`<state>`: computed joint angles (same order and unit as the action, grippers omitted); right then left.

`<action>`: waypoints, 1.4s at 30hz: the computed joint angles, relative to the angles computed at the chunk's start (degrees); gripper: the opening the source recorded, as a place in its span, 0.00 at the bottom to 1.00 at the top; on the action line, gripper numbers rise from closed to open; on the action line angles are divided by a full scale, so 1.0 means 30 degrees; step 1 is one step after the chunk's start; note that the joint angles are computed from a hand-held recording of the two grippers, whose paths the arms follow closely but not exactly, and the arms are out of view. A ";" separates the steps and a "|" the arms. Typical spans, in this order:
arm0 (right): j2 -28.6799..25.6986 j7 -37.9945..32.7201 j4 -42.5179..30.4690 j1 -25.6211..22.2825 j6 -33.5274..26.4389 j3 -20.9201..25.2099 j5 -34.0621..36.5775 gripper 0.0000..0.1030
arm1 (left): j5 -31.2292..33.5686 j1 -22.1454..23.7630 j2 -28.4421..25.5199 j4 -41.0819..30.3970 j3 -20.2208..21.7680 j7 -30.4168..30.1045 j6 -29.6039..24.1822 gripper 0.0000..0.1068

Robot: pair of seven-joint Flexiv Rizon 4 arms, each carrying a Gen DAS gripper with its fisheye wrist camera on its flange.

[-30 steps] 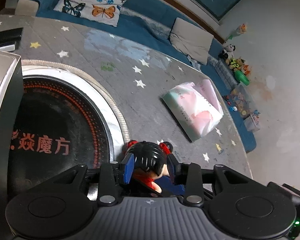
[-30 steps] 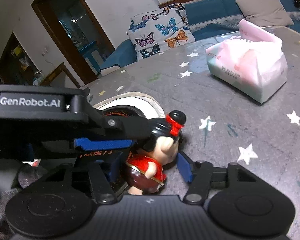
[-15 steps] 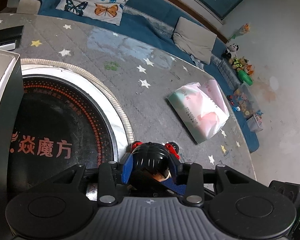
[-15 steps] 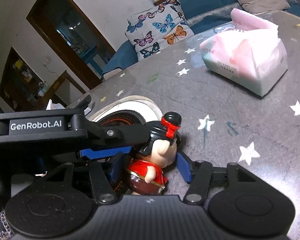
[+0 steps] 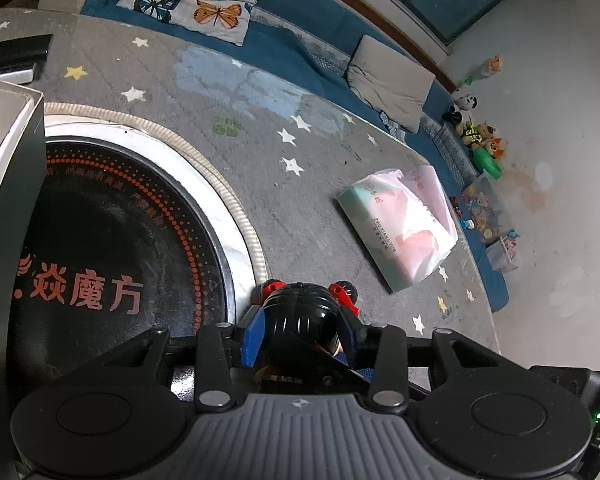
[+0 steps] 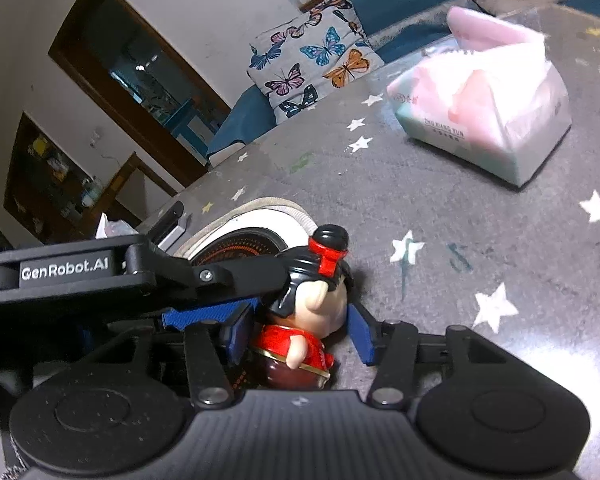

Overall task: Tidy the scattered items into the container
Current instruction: 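Carry the doll with the left gripper over the white box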

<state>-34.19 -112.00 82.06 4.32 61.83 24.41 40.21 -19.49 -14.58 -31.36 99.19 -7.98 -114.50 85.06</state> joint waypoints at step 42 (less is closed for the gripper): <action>0.5322 -0.4808 0.3943 0.1638 0.2780 0.1616 0.1313 0.50 | 0.8544 -0.6921 0.7095 0.4735 0.9465 -0.9636 0.0070 0.47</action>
